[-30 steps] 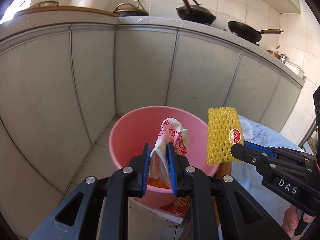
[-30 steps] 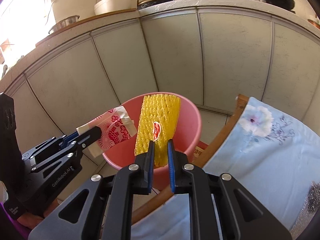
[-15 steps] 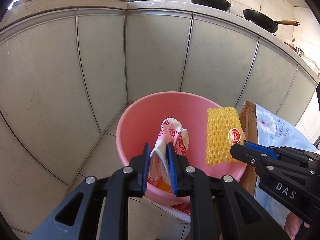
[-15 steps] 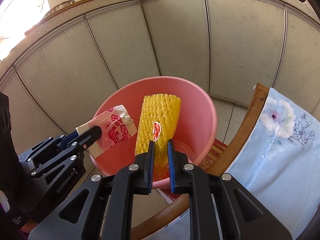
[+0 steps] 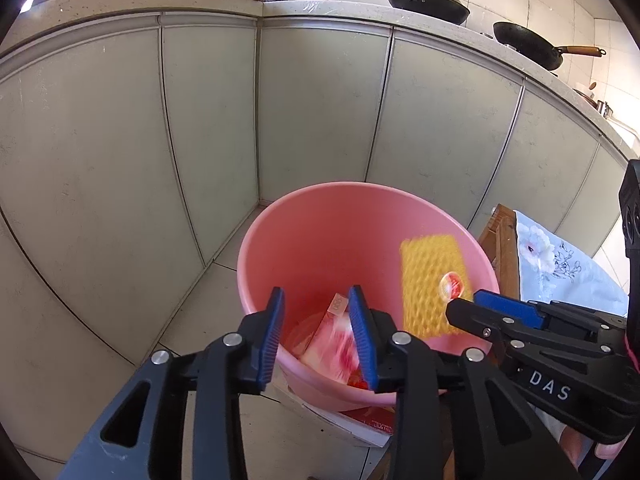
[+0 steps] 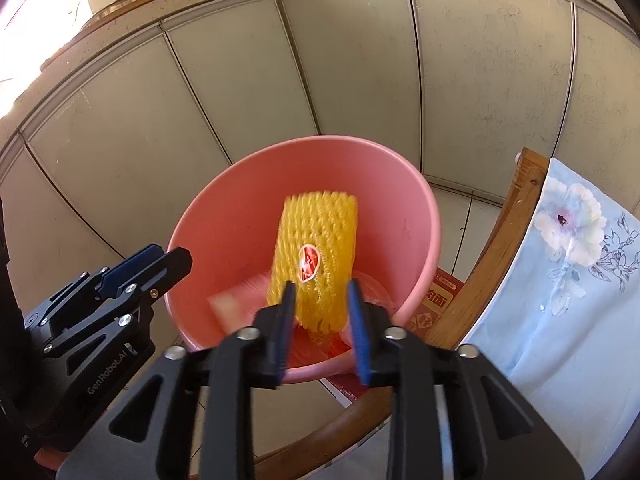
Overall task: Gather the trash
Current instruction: 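Open both tools to drop the cup and foam net into the bucket, then return both tools to the table over the remaining trash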
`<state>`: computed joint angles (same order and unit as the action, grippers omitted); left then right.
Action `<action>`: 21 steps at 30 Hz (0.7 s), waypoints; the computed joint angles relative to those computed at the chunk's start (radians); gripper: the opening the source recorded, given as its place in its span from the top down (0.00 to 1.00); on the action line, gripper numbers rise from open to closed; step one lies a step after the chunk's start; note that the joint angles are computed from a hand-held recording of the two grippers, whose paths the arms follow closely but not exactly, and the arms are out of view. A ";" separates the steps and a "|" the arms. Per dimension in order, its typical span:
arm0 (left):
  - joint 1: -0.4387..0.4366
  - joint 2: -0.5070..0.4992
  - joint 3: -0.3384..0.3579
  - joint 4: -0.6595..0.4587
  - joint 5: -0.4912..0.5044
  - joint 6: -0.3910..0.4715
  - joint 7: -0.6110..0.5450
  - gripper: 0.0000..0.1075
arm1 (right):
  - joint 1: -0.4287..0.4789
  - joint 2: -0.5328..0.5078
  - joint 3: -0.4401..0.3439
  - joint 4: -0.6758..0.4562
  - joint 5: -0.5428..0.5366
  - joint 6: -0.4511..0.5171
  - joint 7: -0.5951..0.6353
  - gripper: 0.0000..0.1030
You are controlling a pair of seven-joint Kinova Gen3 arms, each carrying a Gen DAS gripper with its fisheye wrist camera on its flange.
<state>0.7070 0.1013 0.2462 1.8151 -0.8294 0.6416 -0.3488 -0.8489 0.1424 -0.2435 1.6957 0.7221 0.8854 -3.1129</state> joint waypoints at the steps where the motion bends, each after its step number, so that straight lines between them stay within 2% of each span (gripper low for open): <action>1: 0.002 -0.001 0.000 0.001 -0.005 0.003 0.008 0.68 | -0.003 -0.003 0.000 0.003 0.004 0.000 -0.007 0.68; 10: -0.011 -0.046 0.025 0.023 0.014 -0.011 -0.015 0.68 | -0.034 -0.049 -0.037 0.038 0.050 0.055 -0.112 0.68; 17: -0.037 -0.101 0.074 0.041 0.052 -0.043 -0.063 0.67 | -0.062 -0.118 -0.119 0.083 0.080 0.167 -0.241 0.68; 21: -0.049 -0.121 0.107 0.045 0.090 -0.057 -0.102 0.67 | -0.082 -0.154 -0.181 0.110 0.073 0.263 -0.326 0.68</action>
